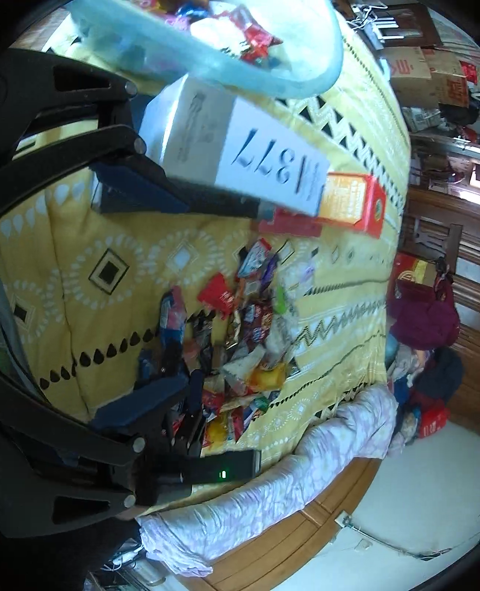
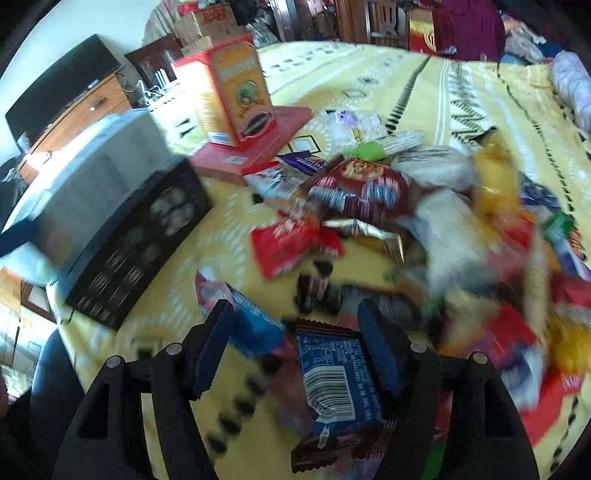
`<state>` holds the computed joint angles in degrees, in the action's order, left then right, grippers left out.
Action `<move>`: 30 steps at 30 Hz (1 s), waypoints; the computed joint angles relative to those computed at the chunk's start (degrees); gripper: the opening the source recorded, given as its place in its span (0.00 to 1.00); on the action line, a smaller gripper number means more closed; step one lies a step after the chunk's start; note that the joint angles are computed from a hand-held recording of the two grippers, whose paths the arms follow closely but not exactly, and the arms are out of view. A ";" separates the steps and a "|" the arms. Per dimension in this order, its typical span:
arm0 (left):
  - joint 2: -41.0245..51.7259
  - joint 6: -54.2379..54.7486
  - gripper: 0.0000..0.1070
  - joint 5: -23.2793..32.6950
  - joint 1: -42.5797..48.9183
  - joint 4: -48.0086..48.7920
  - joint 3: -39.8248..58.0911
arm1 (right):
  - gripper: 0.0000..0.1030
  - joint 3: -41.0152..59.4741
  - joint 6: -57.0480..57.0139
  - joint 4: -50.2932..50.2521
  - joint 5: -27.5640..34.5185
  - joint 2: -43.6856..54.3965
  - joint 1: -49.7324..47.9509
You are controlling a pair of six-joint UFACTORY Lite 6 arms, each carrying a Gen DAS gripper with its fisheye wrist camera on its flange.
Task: Organize snacks
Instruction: 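Grasp the pink Oreo pack with the left gripper while the right gripper grasps a blue wrapper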
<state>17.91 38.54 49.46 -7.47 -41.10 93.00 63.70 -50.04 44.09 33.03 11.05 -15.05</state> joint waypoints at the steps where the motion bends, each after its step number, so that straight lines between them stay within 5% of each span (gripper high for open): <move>1: -0.31 -0.22 0.85 -0.10 -0.53 -0.03 -0.66 | 0.72 -1.48 0.10 -0.24 2.32 -2.08 -0.93; 12: -3.79 -1.12 0.85 -3.17 -5.91 2.86 -8.35 | 0.80 -24.05 -0.65 -2.47 9.78 -30.82 -15.35; 18: -3.32 -3.27 0.85 -4.59 -8.15 4.99 -10.73 | 0.81 -26.92 0.60 0.93 7.78 -27.86 -17.49; 22: -1.08 -4.77 0.85 -5.79 -9.72 5.96 -10.61 | 0.81 -27.54 1.56 2.84 0.96 -25.60 -11.22; 24: 1.39 -5.30 0.85 -6.40 -10.67 5.83 -9.25 | 0.72 -27.65 3.34 0.68 -3.69 -22.84 -8.12; 25: 2.62 -5.49 0.85 -6.81 -11.11 5.81 -8.49 | 0.56 -28.17 3.90 -0.16 -5.08 -22.87 -7.54; 26: 3.76 -5.12 0.85 -7.13 -11.35 5.31 -7.80 | 0.51 -28.97 2.57 1.12 -5.00 -23.52 -8.13; 30: 8.05 -4.81 0.85 -10.11 -12.63 5.17 -5.31 | 0.49 -33.07 -2.52 4.95 -0.78 -30.73 -14.00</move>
